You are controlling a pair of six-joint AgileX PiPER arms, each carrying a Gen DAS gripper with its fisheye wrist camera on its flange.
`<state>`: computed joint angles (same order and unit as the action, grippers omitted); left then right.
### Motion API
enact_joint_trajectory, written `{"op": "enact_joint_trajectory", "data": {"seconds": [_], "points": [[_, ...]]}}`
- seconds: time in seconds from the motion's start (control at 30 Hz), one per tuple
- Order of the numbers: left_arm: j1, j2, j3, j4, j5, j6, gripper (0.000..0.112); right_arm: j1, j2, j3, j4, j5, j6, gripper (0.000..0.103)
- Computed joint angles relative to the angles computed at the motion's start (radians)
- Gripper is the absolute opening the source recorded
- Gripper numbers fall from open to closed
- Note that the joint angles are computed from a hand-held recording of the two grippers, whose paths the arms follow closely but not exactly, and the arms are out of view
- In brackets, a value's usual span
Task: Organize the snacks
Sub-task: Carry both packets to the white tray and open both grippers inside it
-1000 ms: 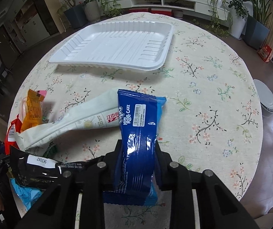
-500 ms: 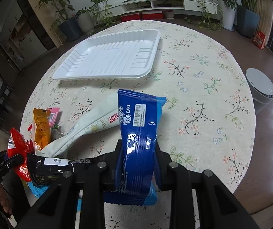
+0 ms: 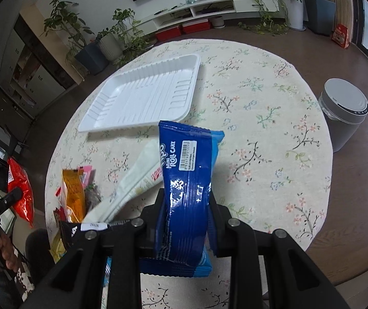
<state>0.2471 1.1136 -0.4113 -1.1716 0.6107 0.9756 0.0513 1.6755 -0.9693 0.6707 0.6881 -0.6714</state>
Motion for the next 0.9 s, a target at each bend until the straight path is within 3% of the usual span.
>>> {"op": "enact_joint_trajectory", "data": {"seconds": [0.13,0.2,0.3,0.5,0.73,0.9], "points": [[0.127,0.083,-0.178,0.078,0.134,0.018,0.027,-0.017,0.031,-0.086,0.011,0.036,0.039,0.030],[0.147,0.148,-0.290,0.114,0.161,0.000,0.027,-0.023,0.057,-0.152,0.024,0.057,0.067,0.030],[0.128,0.290,-0.494,0.196,0.159,-0.052,0.027,-0.003,0.116,-0.293,0.008,0.086,0.137,0.030],[0.086,0.659,-0.937,0.317,0.266,-0.174,0.027,0.102,0.319,-0.651,-0.092,0.166,0.314,0.030],[-0.023,0.976,-1.261,0.471,0.294,-0.303,0.027,0.192,0.605,-1.002,-0.256,0.267,0.505,0.030],[-0.097,1.113,-1.362,0.648,0.258,-0.435,0.027,0.233,0.752,-1.162,-0.383,0.312,0.585,0.030]]}}
